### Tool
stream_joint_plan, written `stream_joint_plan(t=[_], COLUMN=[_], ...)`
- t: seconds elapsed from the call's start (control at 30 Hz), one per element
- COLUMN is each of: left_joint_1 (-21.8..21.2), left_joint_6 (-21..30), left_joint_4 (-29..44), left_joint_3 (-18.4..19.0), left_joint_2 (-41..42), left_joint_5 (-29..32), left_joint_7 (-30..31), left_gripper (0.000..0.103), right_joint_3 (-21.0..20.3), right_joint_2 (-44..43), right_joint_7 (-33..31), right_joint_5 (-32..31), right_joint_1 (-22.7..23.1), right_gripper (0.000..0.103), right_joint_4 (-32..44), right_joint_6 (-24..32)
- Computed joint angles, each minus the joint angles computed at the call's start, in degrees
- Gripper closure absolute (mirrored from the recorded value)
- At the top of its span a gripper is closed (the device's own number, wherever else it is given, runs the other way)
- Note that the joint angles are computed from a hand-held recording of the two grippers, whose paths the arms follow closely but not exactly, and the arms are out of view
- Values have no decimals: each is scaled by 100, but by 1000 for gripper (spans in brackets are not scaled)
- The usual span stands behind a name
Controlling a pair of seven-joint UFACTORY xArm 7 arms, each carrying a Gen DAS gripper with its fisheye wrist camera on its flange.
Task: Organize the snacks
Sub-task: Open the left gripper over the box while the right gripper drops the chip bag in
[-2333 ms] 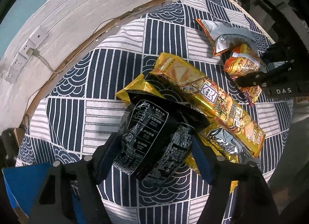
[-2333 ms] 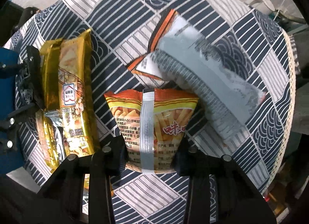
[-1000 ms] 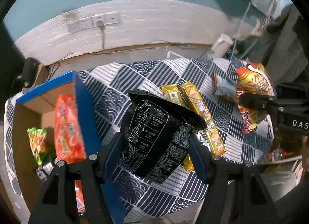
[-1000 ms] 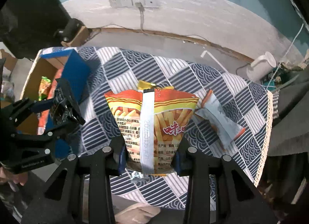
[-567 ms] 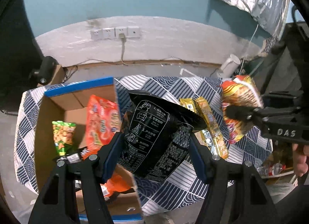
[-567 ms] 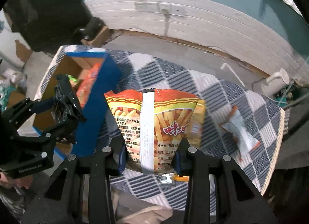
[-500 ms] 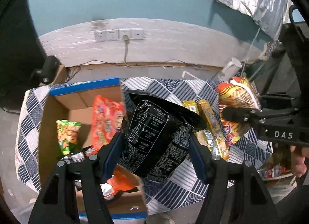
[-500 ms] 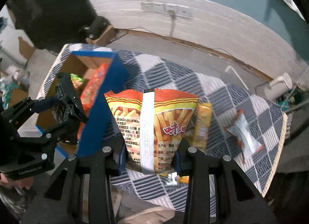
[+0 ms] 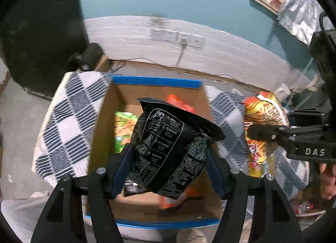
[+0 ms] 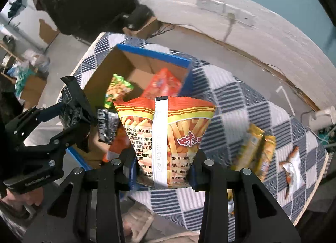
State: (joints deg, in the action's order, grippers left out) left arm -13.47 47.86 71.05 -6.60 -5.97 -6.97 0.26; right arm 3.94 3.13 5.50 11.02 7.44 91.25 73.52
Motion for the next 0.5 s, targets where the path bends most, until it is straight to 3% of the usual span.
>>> stream_joint_plan(t=[0.33,0.5], left_joint_1=[246,322], left_joint_6=[50,223], left_joint_4=[-139,-96], left_joint_3=[155,210], left_joint_2=[107,165], left_joint_5=[1,-281], left_joint_7=[-98,-254], left_gripper=[35,34], right_joint_3=[187,219], right_joint_2=[664,841], right_joint_7=[113,96], right_joint_5=[-83,-10], right_joint_1=[300,368], right_gripper=[67,66], right_joint_4=[589,765], right_joint_6=[202,269])
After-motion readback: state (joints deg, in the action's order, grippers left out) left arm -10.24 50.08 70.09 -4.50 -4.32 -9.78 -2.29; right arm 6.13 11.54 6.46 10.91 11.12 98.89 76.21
